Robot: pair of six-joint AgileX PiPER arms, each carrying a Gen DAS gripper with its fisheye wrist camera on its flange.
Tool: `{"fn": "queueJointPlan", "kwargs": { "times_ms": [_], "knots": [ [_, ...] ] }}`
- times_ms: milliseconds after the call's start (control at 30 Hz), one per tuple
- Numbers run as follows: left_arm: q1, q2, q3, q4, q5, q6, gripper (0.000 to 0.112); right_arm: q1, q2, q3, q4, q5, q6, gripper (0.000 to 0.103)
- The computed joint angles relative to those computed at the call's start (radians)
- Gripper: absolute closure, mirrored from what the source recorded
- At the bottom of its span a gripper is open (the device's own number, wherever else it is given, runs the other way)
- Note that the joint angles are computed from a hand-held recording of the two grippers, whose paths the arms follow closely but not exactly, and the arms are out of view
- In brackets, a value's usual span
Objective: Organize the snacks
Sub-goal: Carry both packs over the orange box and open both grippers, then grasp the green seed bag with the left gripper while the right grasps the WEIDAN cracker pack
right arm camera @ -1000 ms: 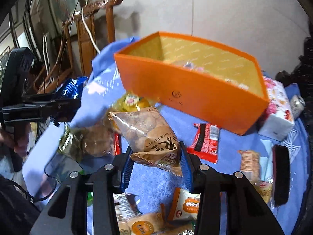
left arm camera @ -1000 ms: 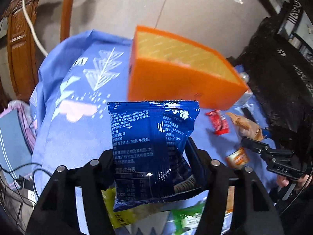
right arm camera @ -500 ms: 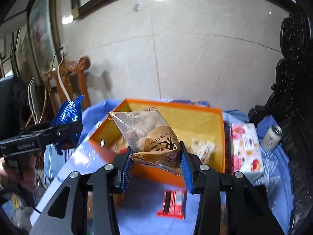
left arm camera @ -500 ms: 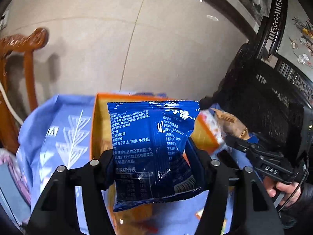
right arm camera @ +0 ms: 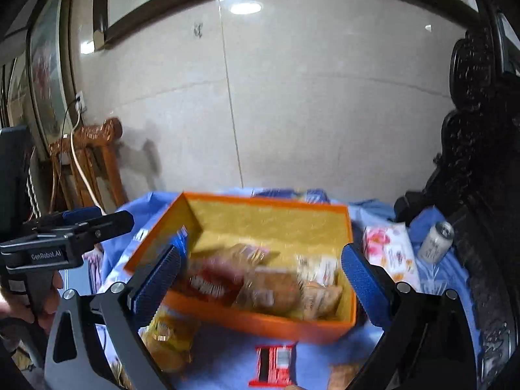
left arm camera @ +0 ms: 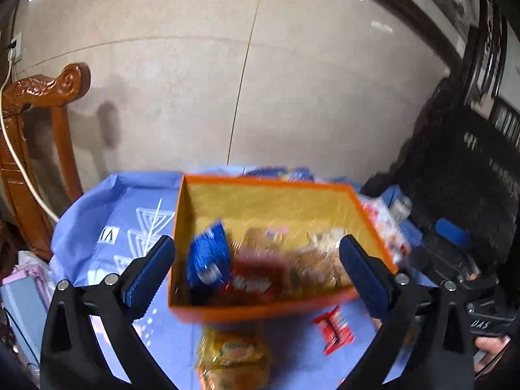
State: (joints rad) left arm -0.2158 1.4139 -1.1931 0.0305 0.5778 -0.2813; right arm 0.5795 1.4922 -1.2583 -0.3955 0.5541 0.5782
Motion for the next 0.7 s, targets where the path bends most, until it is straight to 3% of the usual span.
{"fn": "queueJointPlan", "kwargs": {
  "times_ms": [267,500,700],
  "knots": [
    [-0.014,-0.17,0.246,-0.007,0.005,-0.013,0.013,0.064,-0.114,0.172,0.044,0.07,0.048,0.003],
    [-0.003,-0.333,0.427,-0.053,0.037,-0.007,0.013,0.145,-0.276,0.401,0.042,0.177,0.212,0.003],
    [-0.004,-0.451,0.537,-0.048,0.119,-0.014,0.013,0.186,-0.348,0.566,0.128,0.28,0.348,0.003]
  ]
}}
